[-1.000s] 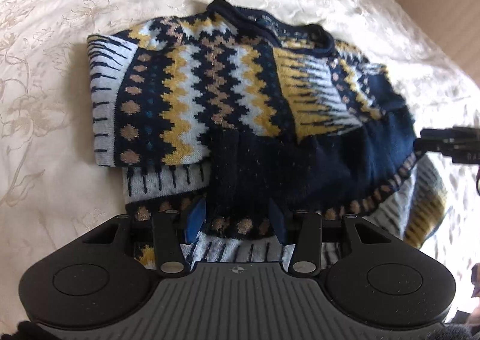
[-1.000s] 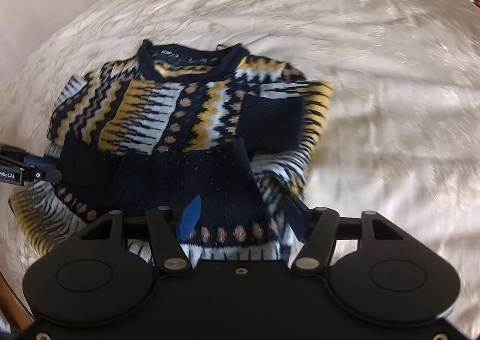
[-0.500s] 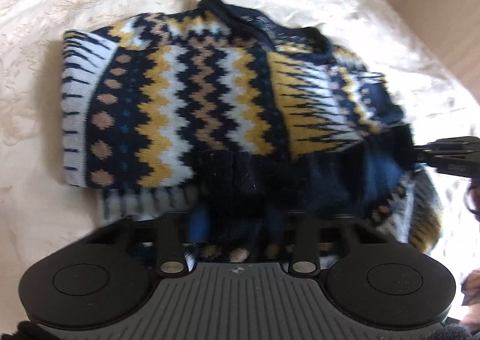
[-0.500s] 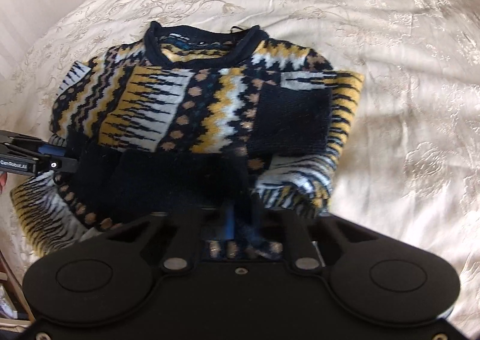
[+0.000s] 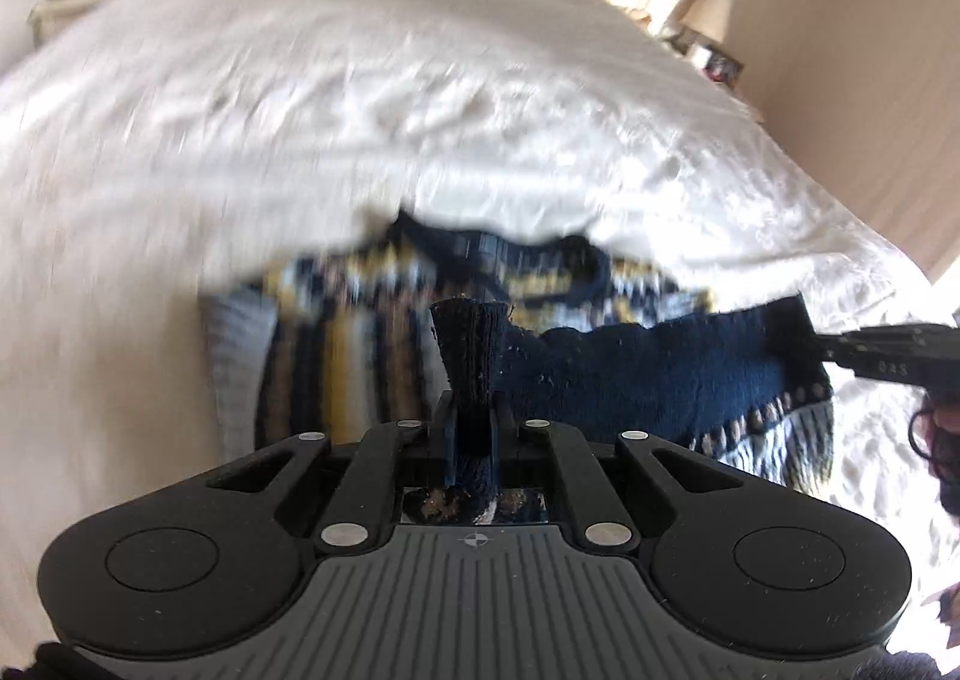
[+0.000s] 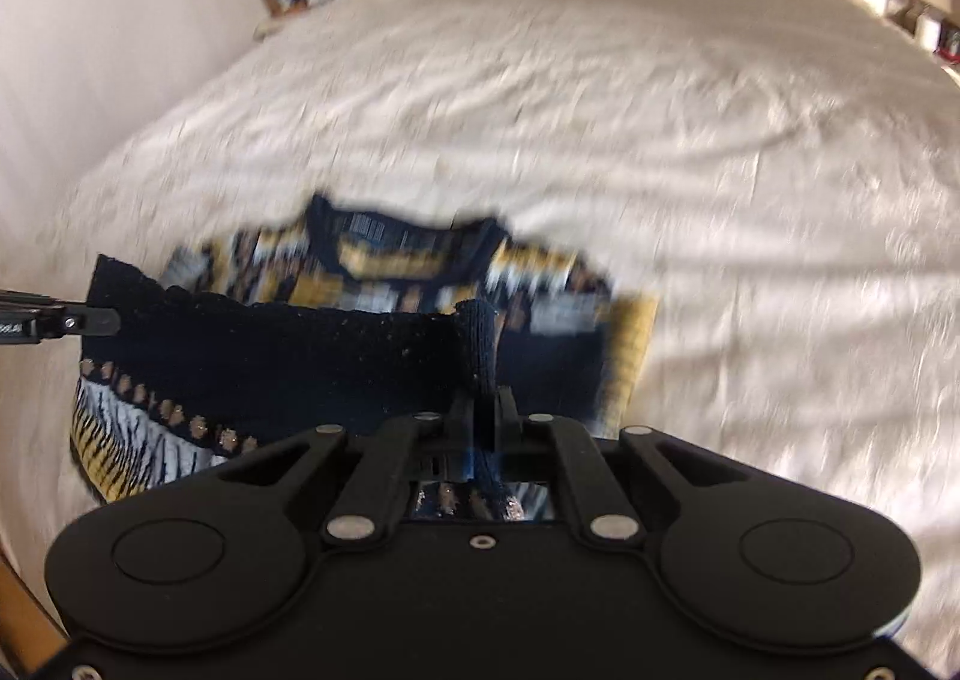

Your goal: Fold small clothes

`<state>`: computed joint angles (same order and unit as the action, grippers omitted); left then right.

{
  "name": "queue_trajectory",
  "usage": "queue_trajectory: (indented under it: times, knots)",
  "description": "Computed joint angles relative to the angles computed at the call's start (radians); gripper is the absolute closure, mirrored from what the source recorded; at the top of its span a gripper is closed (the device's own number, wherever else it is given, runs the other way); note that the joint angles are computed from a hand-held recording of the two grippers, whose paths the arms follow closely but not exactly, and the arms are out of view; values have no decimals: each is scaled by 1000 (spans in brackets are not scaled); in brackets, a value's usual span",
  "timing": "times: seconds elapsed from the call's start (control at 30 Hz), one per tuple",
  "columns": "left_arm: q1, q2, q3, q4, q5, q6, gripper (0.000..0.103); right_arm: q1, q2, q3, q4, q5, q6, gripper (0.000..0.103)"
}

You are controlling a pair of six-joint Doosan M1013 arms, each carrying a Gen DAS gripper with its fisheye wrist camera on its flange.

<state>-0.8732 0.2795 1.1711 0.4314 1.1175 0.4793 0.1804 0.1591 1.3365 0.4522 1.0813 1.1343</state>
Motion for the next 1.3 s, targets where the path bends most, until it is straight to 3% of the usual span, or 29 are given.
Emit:
queue_trajectory:
  times: [0.27,0.5,0.7,0.8,0.87,0.9,1.1,1.3]
  knots:
    - [112,103,-97,-103,9,164,94,43,148,-148,-73,-8,73,92]
    - [155,153,-106,-182,55,233,92,62,211,-182,-161,37,111,92]
    - [171,157,-94,-212,63,187,81,71,220,-173,-197,52,124,92]
    - [173,160,-101,-213,77,196,79,75,227,-183,-223,57,148,86]
    - [171,167,-117,-201,96,202,79,76,229,-188,-244,59,164,71]
    - [167,169,-125,-187,110,203,78,75,228,-188,-250,56,174,68]
    - [153,177,-169,-114,169,215,77,62,205,-178,-244,32,218,65]
    - [166,136,-117,-244,78,225,72,37,170,-142,-154,24,185,62]
